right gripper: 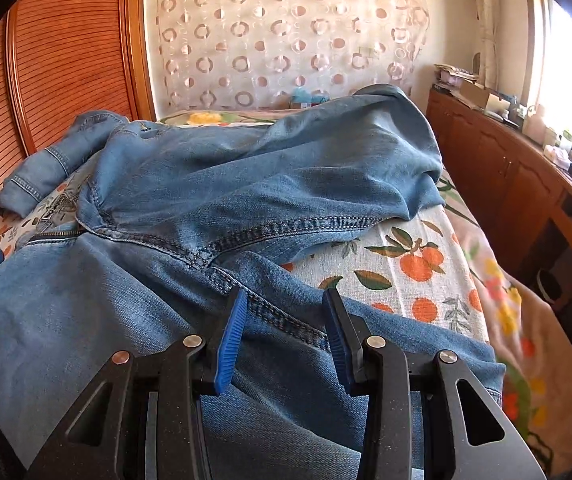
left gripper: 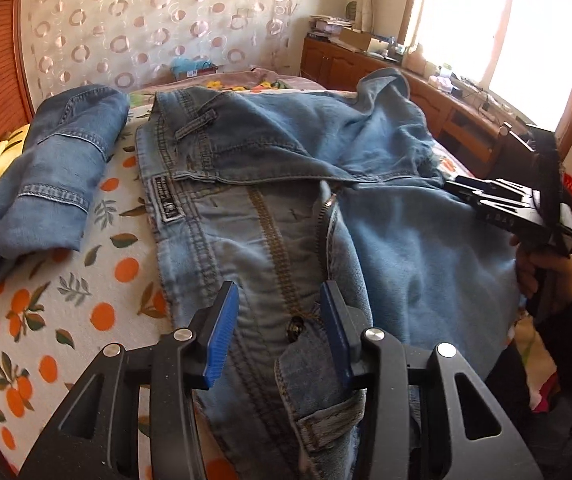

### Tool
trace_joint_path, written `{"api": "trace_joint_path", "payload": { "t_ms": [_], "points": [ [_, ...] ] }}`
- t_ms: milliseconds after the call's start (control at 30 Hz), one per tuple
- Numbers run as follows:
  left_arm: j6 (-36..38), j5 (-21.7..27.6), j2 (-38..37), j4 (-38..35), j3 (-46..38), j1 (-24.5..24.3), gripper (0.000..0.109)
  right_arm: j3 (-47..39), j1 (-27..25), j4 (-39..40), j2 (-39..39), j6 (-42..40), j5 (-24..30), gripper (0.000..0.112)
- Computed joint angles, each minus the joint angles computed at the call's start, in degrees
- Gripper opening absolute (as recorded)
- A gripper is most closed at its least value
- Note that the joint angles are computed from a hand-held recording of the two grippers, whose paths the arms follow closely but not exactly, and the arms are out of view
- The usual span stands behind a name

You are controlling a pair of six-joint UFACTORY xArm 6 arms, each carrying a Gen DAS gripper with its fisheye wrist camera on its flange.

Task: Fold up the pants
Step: 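Grasp a jeans leg with the right gripper and spread it along the bed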

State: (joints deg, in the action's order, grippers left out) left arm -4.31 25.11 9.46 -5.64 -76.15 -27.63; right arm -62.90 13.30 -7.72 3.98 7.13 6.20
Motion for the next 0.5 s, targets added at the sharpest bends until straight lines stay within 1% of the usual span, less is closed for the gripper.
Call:
{"api": "trace_joint_path", "payload": {
  "t_ms": [33, 100, 133, 267, 367, 433, 500],
  "points": [
    [1.5, -0.2, -0.3, -2.1, 0.3, -0.3, 0.043, -0.4, 0.0, 0.0, 0.1, 0.1, 0.4, 0.041],
    [4.4, 0.4, 0.0, -6.1, -0.1, -0.9, 0.047, -0.5, 0.1, 0.7, -0.2, -0.5, 1.0, 0.041],
    [4.6, 0.6, 0.3, -6.4, -0.3, -1.3, 0.048, -0.6, 0.2, 1.0, -0.3, -0.7, 1.3, 0.041],
    [4.4, 2.1, 1.9, -6.0, -1.8, -2.4, 0.051, -0.6, 0.0, 4.3, -0.8, -3.8, 2.0, 0.041],
    [2.6, 4.4, 3.1, -3.3, -3.3, -3.0, 0.052, -1.0, 0.1, 7.3, -0.5, -6.1, 2.6, 0.041],
    [2.2, 4.3, 3.1, -3.6, -2.9, -3.2, 0.052, -1.1, 0.0, 9.9, -0.5, -8.5, 2.8, 0.041],
    [2.2, 3.4, 2.8, -3.8, -2.1, -3.2, 0.052, -1.2, 0.1, 9.8, -0.5, -8.3, 2.9, 0.041]
  ]
}}
